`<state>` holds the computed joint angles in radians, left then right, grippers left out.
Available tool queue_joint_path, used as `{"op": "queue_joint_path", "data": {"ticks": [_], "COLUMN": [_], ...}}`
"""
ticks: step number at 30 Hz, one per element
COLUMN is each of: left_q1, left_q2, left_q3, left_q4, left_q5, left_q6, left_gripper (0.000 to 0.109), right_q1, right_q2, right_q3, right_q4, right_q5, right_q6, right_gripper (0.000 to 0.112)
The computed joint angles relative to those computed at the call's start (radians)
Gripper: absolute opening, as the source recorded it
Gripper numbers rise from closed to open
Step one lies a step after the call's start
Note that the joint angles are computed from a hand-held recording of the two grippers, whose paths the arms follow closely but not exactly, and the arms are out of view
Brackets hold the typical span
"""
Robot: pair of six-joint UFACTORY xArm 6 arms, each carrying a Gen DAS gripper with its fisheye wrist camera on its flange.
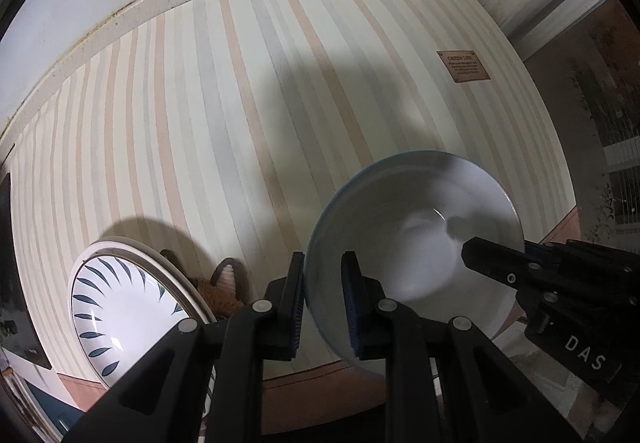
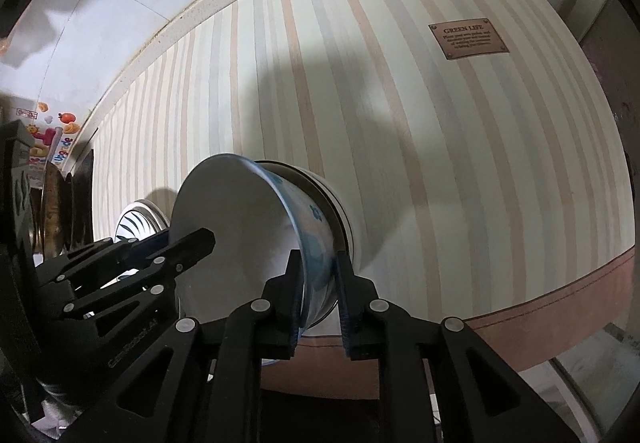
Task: Organize plates and bowls
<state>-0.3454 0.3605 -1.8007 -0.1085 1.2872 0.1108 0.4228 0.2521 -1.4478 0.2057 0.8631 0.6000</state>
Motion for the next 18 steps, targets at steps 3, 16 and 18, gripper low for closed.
{"op": "queue_joint_path", "data": {"ticks": [3,16,18], "left_q1": [-0.004,0.005,0.007], "left_q2": [0.001,-0.071,-0.110], "left_q3": [0.000,0.046,0.068], "left_q4": [0.009,-0.011,-0.006], "left_q5": [-0.005,-0.023,-0.037], "left_q6": [0.002,0.035,0.042], "left_gripper": [0.016,0.016,0.016], "right_q1": [0.002,0.009,0.020], "right_q2": [0.000,-0.081,-0.115], "right_q3": [-0.002,0.046,0.058], "right_q4": [-0.025,-0.088,-0.127], "right_q5": [0.008,-0.008,-0.001], "right_q6": [0.007,0.080,0.113], "right_gripper": [0.019,0.019,0.019]}}
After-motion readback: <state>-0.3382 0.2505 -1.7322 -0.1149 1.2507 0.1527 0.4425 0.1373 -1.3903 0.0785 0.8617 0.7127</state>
